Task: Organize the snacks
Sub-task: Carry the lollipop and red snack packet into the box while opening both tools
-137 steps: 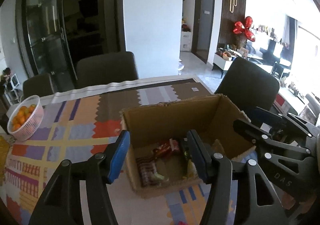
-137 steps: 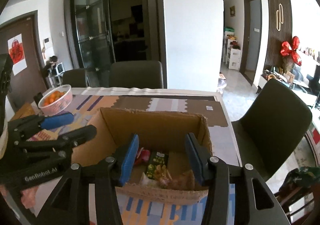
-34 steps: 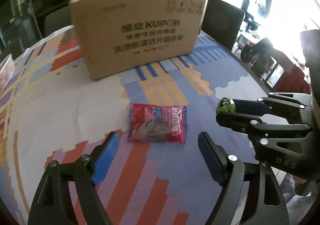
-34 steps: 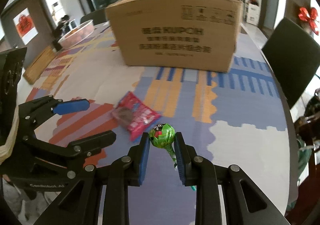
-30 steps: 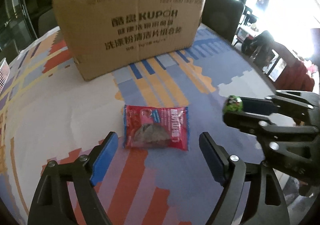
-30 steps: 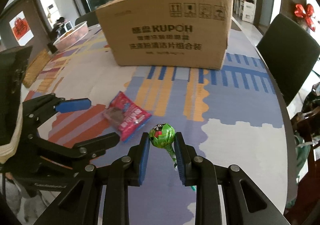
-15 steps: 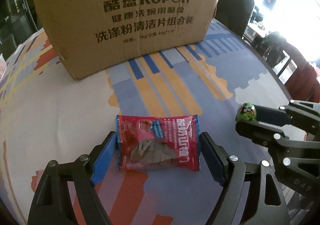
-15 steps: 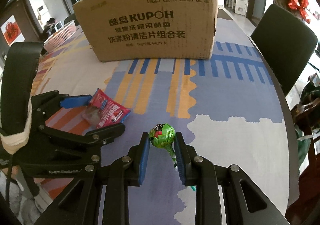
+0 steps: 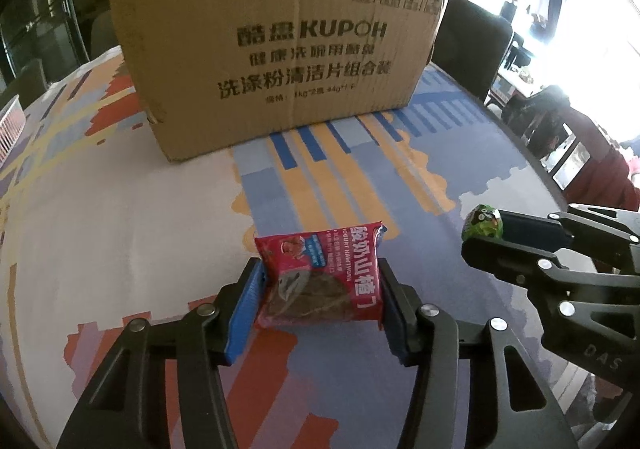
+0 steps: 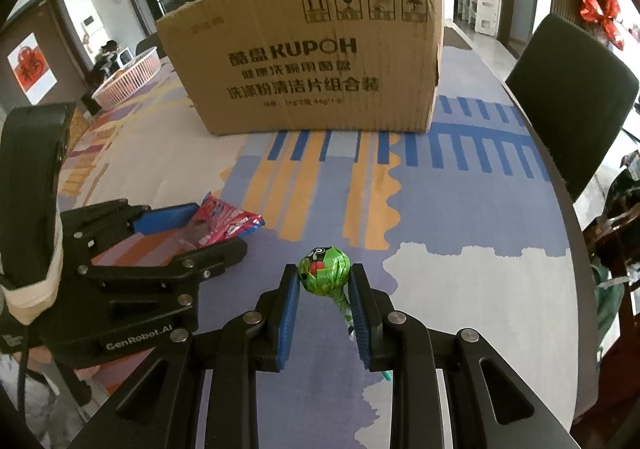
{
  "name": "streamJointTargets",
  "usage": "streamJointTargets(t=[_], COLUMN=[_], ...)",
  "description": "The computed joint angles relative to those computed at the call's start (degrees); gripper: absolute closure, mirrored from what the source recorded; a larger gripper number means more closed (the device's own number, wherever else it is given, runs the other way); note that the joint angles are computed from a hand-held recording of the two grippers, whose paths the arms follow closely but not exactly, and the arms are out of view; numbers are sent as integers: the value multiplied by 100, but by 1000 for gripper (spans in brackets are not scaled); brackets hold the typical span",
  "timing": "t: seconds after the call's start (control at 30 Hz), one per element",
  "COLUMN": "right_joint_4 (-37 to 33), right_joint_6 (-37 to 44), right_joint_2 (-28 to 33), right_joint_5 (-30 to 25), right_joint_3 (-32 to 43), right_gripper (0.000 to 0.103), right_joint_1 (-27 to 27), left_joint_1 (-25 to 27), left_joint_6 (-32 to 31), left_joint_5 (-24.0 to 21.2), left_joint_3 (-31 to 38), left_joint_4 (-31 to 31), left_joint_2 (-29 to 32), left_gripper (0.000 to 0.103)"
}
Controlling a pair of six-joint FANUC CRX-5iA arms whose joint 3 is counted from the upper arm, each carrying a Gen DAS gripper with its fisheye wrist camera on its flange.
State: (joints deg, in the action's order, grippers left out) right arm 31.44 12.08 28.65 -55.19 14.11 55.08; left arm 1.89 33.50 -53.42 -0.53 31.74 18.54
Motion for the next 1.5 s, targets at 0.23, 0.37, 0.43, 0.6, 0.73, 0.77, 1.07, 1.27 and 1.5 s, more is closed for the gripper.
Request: streamJointTargets(t=[0.23, 0.37, 0.43, 0.6, 0.73, 0.77, 1.07, 1.27, 1.5], right_joint_4=[284, 517, 663, 1102, 1466, 1566, 2106, 2165, 1917], right_joint_6=[-163, -270, -328, -473, -579, -599, -574, -361, 322], right_joint_2=[-119, -182, -206, -244, -272, -269, -141, 28, 415], right_joint_5=[125, 212, 248, 306, 367, 372, 463, 469, 279], right_joint_3=[-97, -141, -156, -130, -95, -65, 356, 765, 1578], right_gripper=[77, 77, 77, 77, 77, 77, 77, 77, 77], right_joint_1=[7, -1, -7, -53, -111, -133, -356, -525, -685], left_joint_1=[85, 109, 112, 122, 89, 88, 6, -41, -98], left_joint_6=[-69, -185, -183, -230, -292, -296, -171, 286, 793], left_joint_5=[116, 241, 300, 407, 585, 614, 752, 551, 360], left_joint_3=[-137, -155, -129, 31, 177, 223, 861, 1585, 2353], left_joint_4=[334, 616, 717, 964, 1139, 1195, 1339, 1090, 791], left_joint_2=[-280, -408, -434, -478, -467, -457, -221, 173, 573], left_gripper=[49, 49, 49, 49, 49, 49, 49, 49, 49])
